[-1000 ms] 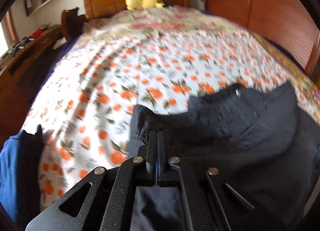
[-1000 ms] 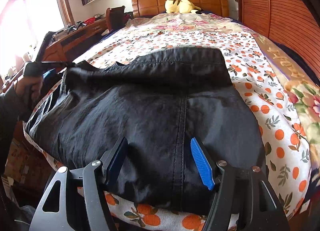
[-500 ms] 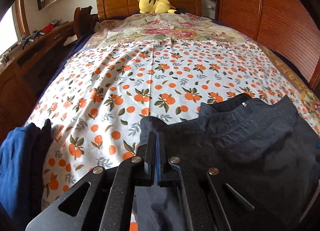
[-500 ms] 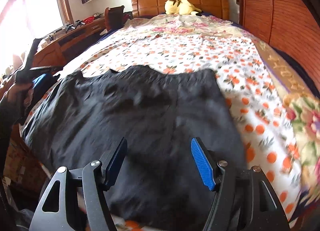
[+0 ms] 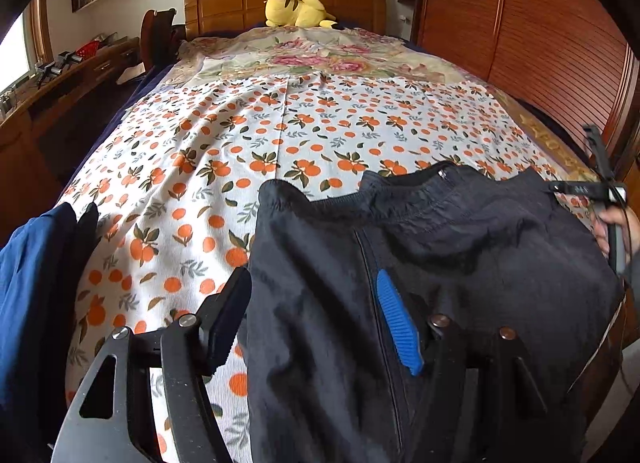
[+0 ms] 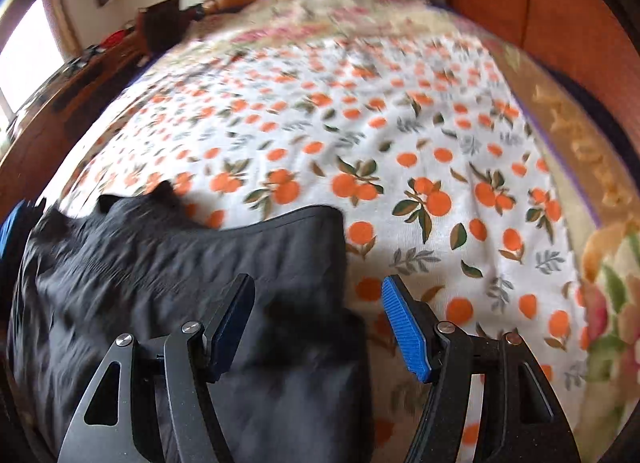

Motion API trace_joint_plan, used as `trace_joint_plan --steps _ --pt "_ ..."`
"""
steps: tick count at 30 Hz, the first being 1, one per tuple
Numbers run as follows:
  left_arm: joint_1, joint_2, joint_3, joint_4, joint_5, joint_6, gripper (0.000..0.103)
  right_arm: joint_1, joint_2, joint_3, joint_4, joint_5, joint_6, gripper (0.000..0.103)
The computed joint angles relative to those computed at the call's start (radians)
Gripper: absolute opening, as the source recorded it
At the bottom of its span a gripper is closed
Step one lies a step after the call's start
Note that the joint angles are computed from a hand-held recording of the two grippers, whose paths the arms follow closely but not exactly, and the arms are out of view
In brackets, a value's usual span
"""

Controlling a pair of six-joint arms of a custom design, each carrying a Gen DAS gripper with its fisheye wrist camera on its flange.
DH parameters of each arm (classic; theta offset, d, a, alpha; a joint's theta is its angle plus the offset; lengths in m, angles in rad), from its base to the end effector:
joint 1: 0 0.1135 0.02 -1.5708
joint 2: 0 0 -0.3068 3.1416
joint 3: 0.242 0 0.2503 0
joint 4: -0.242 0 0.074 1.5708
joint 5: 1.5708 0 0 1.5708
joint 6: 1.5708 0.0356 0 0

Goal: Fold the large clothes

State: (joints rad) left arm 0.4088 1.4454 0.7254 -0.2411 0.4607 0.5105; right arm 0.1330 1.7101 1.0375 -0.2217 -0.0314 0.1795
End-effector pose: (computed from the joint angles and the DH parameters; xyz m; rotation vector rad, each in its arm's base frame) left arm 0.2490 0.0906 0.2159 0.2983 2.3837 -0.1691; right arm 0.3553 0.0487 0.2274 0.0438 2.4721 0.1737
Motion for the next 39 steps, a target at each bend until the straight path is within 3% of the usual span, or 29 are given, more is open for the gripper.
trace_joint_plan --steps 1,3,5,7,12,15,18,22,24,30,39 --pt "0.008 -0.012 -0.011 -0.002 0.0 0.006 0.066 -0.012 0.035 0.032 -0.019 -0.032 0.001 0.061" --pt "0.016 -0.021 -0.018 -0.007 0.002 0.01 0.066 -0.015 0.074 0.079 -0.038 -0.088 -0.018 0.025" --pt "0.026 -0.028 -0.023 -0.014 0.009 0.016 0.066 0.009 0.074 0.09 -0.024 -0.076 -0.067 0.011" --pt "0.027 -0.038 -0.032 -0.013 0.008 0.016 0.066 0.027 0.037 0.065 0.046 -0.089 -0.108 0.008" --pt "0.019 -0.061 -0.061 0.005 0.013 0.011 0.066 0.054 -0.118 -0.08 0.27 0.0 -0.07 0.008" --pt "0.002 -0.066 -0.075 0.019 0.006 0.001 0.066 0.047 -0.071 -0.034 0.174 0.151 -0.021 0.008" --pt "0.005 -0.079 -0.082 0.01 0.018 0.005 0.066 0.011 0.045 0.057 0.023 0.103 0.025 0.011" --pt "0.048 -0.102 -0.088 -0.012 0.049 0.031 0.066 0.074 0.066 0.069 0.003 0.214 -0.018 0.029" --pt "0.078 -0.104 -0.085 -0.032 0.065 0.052 0.066 0.103 0.045 0.062 -0.006 0.225 -0.041 0.047" --pt "0.167 -0.115 -0.093 -0.075 0.109 0.118 0.066 0.195 -0.123 -0.095 0.049 0.214 -0.062 0.05" --pt "0.282 -0.126 -0.125 -0.13 0.177 0.234 0.066 0.408 -0.29 -0.286 0.079 0.206 0.038 0.05"
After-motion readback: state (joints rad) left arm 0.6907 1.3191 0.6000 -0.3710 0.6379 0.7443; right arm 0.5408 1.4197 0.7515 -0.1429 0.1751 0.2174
